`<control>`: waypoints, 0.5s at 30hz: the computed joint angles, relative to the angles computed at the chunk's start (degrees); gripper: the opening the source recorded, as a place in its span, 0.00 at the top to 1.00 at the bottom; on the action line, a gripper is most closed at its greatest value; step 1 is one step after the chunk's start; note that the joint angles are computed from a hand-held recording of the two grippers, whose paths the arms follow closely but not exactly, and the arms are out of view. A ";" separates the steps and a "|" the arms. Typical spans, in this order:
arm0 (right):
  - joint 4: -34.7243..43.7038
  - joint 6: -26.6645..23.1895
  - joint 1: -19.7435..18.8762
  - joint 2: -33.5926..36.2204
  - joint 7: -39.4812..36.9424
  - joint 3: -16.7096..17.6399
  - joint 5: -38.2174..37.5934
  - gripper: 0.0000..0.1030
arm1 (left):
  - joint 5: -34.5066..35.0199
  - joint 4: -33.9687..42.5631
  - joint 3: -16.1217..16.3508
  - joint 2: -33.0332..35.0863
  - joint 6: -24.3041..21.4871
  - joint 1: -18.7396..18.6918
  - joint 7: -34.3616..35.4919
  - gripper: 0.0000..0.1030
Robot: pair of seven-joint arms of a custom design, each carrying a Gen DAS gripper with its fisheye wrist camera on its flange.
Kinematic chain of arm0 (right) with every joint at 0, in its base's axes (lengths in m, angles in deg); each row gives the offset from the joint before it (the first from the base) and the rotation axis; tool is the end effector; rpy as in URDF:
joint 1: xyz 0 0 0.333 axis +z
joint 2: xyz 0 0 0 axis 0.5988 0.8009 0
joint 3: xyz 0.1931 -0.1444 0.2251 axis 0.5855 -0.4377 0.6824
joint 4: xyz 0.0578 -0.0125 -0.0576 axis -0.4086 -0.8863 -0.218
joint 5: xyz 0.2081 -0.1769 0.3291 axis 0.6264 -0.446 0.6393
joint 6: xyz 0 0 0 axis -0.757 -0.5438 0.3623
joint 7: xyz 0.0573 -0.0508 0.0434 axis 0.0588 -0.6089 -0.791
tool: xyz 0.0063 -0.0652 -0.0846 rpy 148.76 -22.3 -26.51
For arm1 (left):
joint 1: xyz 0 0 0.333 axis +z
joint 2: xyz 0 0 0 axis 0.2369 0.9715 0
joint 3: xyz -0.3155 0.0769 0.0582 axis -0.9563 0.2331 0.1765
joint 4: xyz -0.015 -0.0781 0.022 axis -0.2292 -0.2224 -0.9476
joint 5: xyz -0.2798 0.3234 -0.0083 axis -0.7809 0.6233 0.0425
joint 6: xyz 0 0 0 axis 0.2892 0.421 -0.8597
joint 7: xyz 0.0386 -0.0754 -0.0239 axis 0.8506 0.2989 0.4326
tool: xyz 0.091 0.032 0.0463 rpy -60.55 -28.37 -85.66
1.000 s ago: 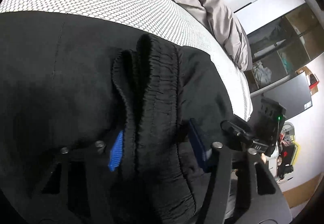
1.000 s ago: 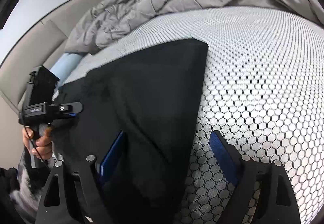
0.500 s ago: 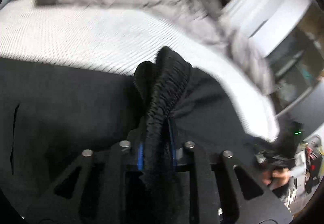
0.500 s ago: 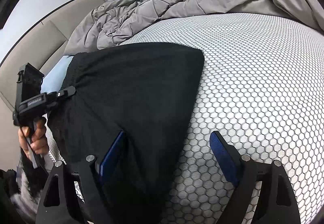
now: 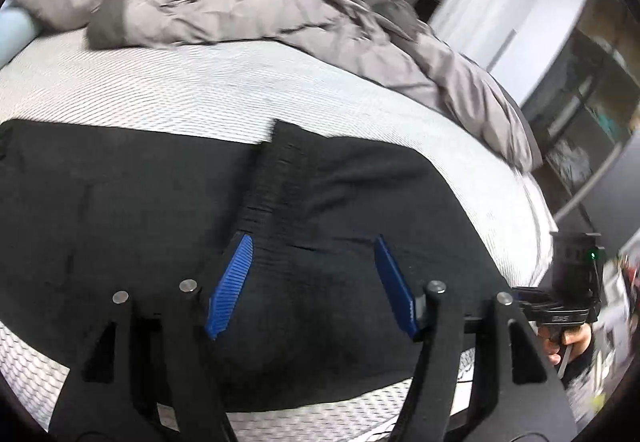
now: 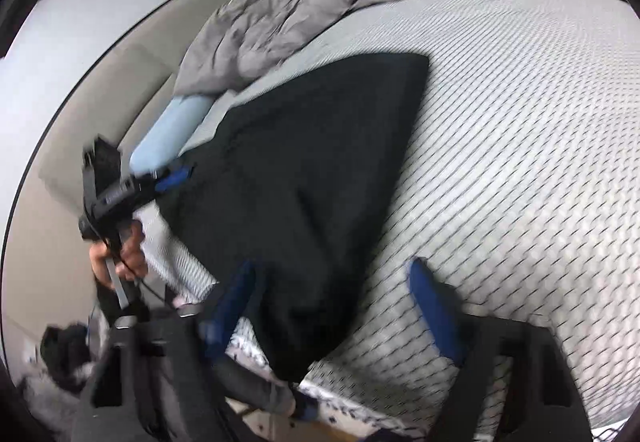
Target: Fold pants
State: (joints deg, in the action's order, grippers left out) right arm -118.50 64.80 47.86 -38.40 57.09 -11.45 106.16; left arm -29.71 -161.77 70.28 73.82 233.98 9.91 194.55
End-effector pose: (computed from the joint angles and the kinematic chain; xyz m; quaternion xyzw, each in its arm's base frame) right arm 0.5862 0.1715 0.3500 -0.7504 0.5489 0.0924 0.3565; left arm 0.5272 -0.0026 0.3988 -0.7057 0.5750 -0.3879 0.1445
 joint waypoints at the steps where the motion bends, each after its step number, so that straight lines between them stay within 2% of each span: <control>1: -0.46 0.28 0.55 0.02 1.77 0.02 -2.21 0.71 | 2.22 0.21 -0.97 0.51 0.58 -0.54 -1.84 0.41; 4: -2.67 2.56 1.25 -1.50 1.18 0.43 -3.09 0.84 | 3.80 1.48 -2.58 2.59 1.64 -2.51 -2.81 0.41; 8: -5.47 1.06 1.88 -3.15 0.80 0.07 -5.34 0.84 | 5.33 4.13 -5.73 6.54 2.00 -4.76 -3.73 0.41; 9: -6.46 1.81 1.90 -3.91 -0.81 0.09 -3.83 0.82 | 5.87 4.51 -6.74 7.35 2.28 -5.45 -3.55 0.41; 11: -7.11 1.72 1.63 -5.23 -3.18 -0.42 0.40 0.70 | 8.22 5.60 -8.86 9.08 3.25 -7.00 -3.29 0.41; 12: -7.32 2.25 1.58 -5.73 -4.85 -0.68 3.26 0.58 | 10.24 6.18 -10.13 10.15 4.18 -8.05 -2.60 0.41; 13: -7.26 2.08 1.18 -6.37 -7.80 -1.17 8.11 0.48 | 13.80 5.93 -11.51 10.67 5.36 -8.32 -3.74 0.41; 15: -6.22 2.07 0.89 -6.28 -9.57 -2.04 13.86 0.46 | 28.04 4.26 -10.38 11.65 9.34 -12.10 -12.09 0.40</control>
